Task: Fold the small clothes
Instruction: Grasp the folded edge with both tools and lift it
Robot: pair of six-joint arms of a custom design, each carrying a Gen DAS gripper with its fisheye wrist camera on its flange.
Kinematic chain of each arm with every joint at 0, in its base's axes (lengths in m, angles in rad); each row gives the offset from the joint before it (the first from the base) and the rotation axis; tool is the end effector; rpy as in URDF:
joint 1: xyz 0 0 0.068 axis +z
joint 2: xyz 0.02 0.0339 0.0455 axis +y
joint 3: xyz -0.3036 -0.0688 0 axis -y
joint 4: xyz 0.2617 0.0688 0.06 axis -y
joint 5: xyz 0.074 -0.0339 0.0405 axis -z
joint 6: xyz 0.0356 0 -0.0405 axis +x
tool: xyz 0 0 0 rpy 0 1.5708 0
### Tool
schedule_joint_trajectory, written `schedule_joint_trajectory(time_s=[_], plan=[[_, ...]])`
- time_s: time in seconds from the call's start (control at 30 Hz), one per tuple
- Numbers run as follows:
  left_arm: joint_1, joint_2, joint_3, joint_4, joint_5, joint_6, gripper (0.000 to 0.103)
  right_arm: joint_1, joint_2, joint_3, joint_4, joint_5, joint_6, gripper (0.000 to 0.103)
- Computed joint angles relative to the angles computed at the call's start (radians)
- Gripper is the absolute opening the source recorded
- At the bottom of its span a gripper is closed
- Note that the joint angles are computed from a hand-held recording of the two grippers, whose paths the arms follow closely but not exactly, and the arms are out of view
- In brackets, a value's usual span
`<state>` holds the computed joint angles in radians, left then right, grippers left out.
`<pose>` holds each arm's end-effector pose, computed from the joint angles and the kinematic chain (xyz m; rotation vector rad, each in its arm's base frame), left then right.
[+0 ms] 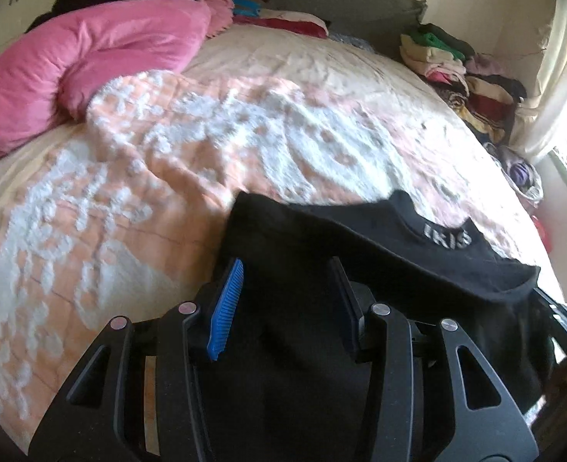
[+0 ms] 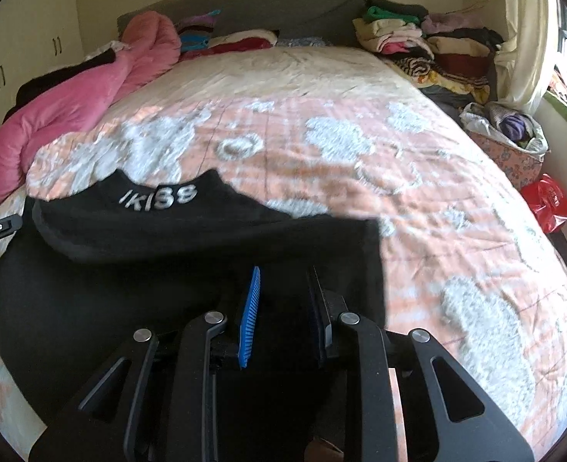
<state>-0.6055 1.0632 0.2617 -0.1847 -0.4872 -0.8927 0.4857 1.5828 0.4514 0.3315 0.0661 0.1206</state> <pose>0.1376 -0.0750 0.1446 -0.5196 2.3431 -0.0548 0.2360 0.1219 0.1272 -0.4004 2.3449 0.2131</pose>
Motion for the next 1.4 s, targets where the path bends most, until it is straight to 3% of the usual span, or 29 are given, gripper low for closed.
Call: schedule_joint_trajectory(time_s=[0.07, 0.1, 0.17, 0.23, 0.43, 0.5, 0.53, 0.57, 0.6, 0.7, 1.0, 1.1, 1.27, 1.4], plan=[[0.033, -0.031, -0.011, -0.012, 0.0, 0.031, 0.038, -0.024, -0.029, -0.015, 0.002, 0.002, -0.007, 0.023], [0.054, -0.051, -0.02, -0.015, 0.004, 0.052, 0.047, -0.035, -0.04, -0.019, 0.001, 0.002, -0.01, 0.023], [0.097, -0.077, -0.036, -0.01, 0.029, 0.1, 0.056, -0.07, -0.054, -0.023, -0.005, -0.004, -0.025, 0.027], [0.159, -0.098, -0.057, 0.032, 0.096, 0.159, 0.057, -0.097, -0.038, 0.0, -0.042, -0.01, -0.052, 0.041], [0.218, 0.012, -0.076, 0.173, 0.157, 0.247, 0.057, -0.11, 0.037, 0.042, -0.05, -0.01, -0.076, 0.043], [0.221, 0.04, -0.085, 0.214, 0.155, 0.263, 0.049, -0.111, 0.061, 0.053, -0.039, -0.01, -0.079, 0.041], [0.219, 0.05, -0.089, 0.231, 0.153, 0.269, 0.044, -0.109, 0.07, 0.051, -0.026, -0.013, -0.076, 0.029], [0.221, 0.056, -0.093, 0.248, 0.159, 0.279, 0.029, -0.11, 0.079, 0.053, -0.017, -0.019, -0.073, 0.018], [0.219, 0.061, -0.095, 0.258, 0.158, 0.284, 0.019, -0.111, 0.082, 0.052, -0.011, -0.024, -0.071, 0.014], [0.203, 0.057, -0.097, 0.266, 0.143, 0.297, 0.005, -0.11, 0.066, 0.029, 0.023, -0.036, -0.051, 0.01], [0.136, -0.213, -0.05, 0.043, 0.021, 0.29, 0.004, -0.191, -0.095, -0.005, 0.021, -0.148, 0.002, 0.008], [0.149, -0.187, -0.034, 0.055, 0.013, 0.292, 0.004, -0.196, -0.09, 0.026, 0.009, -0.143, 0.021, 0.008], [0.211, -0.019, -0.051, 0.2, 0.059, 0.317, 0.004, -0.162, -0.025, 0.059, 0.013, -0.09, 0.03, 0.008], [0.23, 0.032, -0.065, 0.248, 0.08, 0.327, 0.004, -0.156, 0.033, 0.059, 0.045, -0.066, 0.038, 0.008]])
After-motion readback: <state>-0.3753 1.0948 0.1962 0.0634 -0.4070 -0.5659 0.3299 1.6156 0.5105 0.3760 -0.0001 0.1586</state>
